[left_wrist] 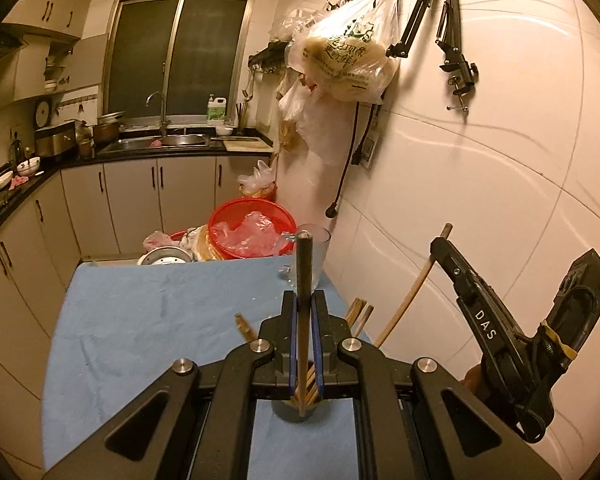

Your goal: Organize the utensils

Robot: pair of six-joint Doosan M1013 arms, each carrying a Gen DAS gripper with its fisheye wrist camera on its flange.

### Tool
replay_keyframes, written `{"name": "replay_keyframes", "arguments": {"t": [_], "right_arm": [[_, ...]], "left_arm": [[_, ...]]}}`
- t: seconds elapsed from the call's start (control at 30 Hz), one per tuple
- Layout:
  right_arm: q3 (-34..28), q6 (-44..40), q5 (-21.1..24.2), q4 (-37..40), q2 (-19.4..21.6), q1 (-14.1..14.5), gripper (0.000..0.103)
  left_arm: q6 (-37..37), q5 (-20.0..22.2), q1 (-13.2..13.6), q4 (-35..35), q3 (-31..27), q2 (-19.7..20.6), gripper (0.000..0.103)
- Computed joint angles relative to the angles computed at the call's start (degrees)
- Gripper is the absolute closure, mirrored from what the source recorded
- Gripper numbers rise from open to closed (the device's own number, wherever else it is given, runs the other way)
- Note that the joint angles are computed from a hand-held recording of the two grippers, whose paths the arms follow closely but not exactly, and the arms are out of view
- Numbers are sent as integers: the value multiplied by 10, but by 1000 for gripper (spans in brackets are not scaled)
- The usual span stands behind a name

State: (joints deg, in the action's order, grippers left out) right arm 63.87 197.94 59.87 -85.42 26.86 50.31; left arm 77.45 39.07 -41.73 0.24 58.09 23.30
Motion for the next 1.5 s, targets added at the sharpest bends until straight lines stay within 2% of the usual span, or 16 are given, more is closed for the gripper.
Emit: {"name": "replay_keyframes", "arguments": {"t": [0.13,0.33,0.4,0.53,0.7,0.77,0.83,0.87,1.03,1.1,1.13,1.17,1.23,1.3,1.4,1.5], "right_arm": [[-4,-6,-6,16,8,-12,96],[-5,-31,-15,50,21,-22,96],[1,-33,-23,63,20,-23,96],[6,-44,-28,83,21,-21,95],[12,-51,-56,132,15,-23,93],[12,-55,-55,138,14,-21,90],[11,-59,-55,142,12,-20,84],[10,-59,-51,138,12,-17,81],[11,-51,-33,120,6,-3,77],[15,-47,-23,117,2,4,70],[18,-42,-19,114,-1,8,62],[24,-34,-13,108,-4,14,48],[29,-29,7,98,-6,25,39],[28,-39,33,104,-3,37,37],[20,-57,83,142,7,54,32],[-5,-90,158,178,28,71,22]], "left_arm": [[1,-1,1,-11,-15,22,96],[5,34,10,-38,-34,55,96],[14,42,12,-53,-31,57,96],[17,32,12,-52,-3,46,96],[22,41,14,-56,5,40,96],[23,44,15,-59,7,38,93],[22,39,17,-62,13,34,76],[17,36,16,-56,15,32,72],[-3,17,19,-41,39,15,70],[-14,-3,19,-26,61,2,68],[-32,-20,18,0,81,-10,62],[-52,-33,16,25,95,-18,59],[-100,-54,12,83,127,-35,45],[-161,-68,8,144,161,-50,40],[-308,-70,-6,300,223,-75,34],[-405,-37,-25,430,258,-84,22]]}}
